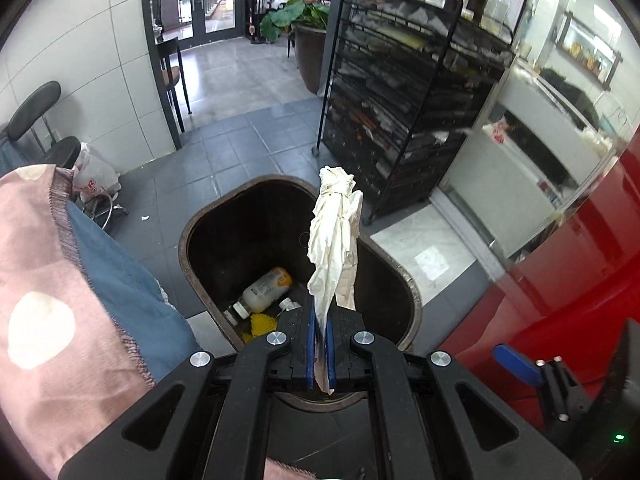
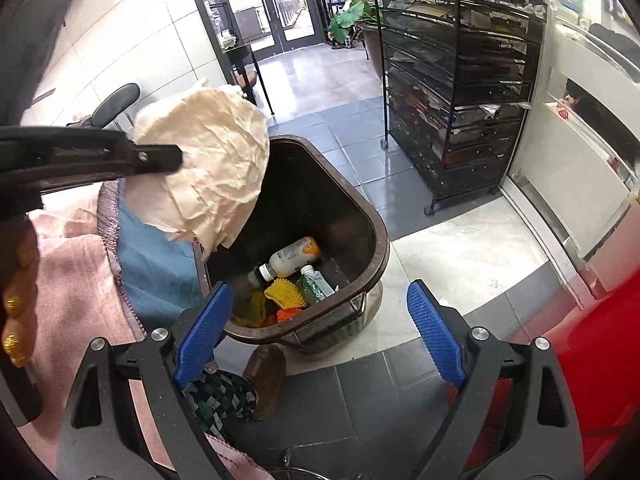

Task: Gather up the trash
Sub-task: 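Open the right tool dropping the net while the left tool drops the bag, then move both open tools back over the table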

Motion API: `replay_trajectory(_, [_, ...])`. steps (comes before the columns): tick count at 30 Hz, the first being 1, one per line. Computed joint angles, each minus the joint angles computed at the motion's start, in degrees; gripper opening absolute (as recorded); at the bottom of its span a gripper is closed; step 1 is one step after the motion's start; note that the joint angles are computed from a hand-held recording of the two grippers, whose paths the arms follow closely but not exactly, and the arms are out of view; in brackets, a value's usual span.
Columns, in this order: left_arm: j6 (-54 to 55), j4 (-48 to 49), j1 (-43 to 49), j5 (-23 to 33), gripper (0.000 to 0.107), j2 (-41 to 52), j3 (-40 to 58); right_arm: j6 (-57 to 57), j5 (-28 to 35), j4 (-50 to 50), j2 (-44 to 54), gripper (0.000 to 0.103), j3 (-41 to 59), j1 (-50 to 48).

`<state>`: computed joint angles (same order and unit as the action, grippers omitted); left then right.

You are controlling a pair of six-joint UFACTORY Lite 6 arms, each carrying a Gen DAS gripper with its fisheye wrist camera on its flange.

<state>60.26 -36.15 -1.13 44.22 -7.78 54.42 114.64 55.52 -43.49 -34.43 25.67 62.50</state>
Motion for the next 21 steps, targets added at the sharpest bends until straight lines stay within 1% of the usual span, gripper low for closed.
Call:
replay_trajectory(1, [-0.65,0.70,-0.92,-0.64,0.005,1.12,0.27,-0.05,0.01,0.08,-0.03,0.088,-0.07,-0.01])
replay_trajectory(4, [-1.58,1.62,-1.12,0.37,0.005,4.43,1.47,-0.45,-0.02,0.48,-0.59,0.088,-0.52,-0.26])
replay_trajectory(5, [-1.70,1.73,-0.98,0.44,0.009,5.08,1.59,-0.46,-0.06,0.57,-0.75,0.088,-0.68,-0.30])
replay_trajectory(7, [-0.91,1.50,-0.67,0.01,0.036,5.54,1.32,-0.39,-0.06,0.80,-1.09,0.088,-1.00,-0.22])
replay_trajectory(8, [-0.14,0.86,-0.25,-0.38,0.064,5.01,0.86,-0.32,0.10,0.90,-1.23,0.088,-1.04,-0.06])
replay_trajectory(9, [1.02,-0.67,0.48,-0.74,0.078,3.95,0.12,-0.24,0.17,0.91,-1.30,0.088,-1.06,0.06])
replay_trajectory(11, [3.72,-3.78,1.78,-0.47,0.080,2.14,-0.99,0.21,0.53,0.97,-1.20,0.088,-1.05,0.65])
replay_trajectory(12, [4.57,-4.43,2.06,-0.06,0.084,1.84,-1.05,0.26,0.48,1.02,-1.21,0.088,-1.10,0.69])
replay_trajectory(14, [4.23,-4.70,1.63,-0.88,0.088,1.58,-1.22,0.25,0.48,1.16,-1.34,0.088,-1.17,0.76])
replay_trajectory(15, [4.27,-4.94,1.96,-0.51,0.088,1.54,-1.15,0.25,0.63,1.22,-1.29,0.088,-1.11,0.85])
replay_trajectory(21, [4.28,-7.33,4.93,4.24,0.092,2.02,1.55,-0.28,1.58,1.63,-1.30,0.088,-0.38,1.20])
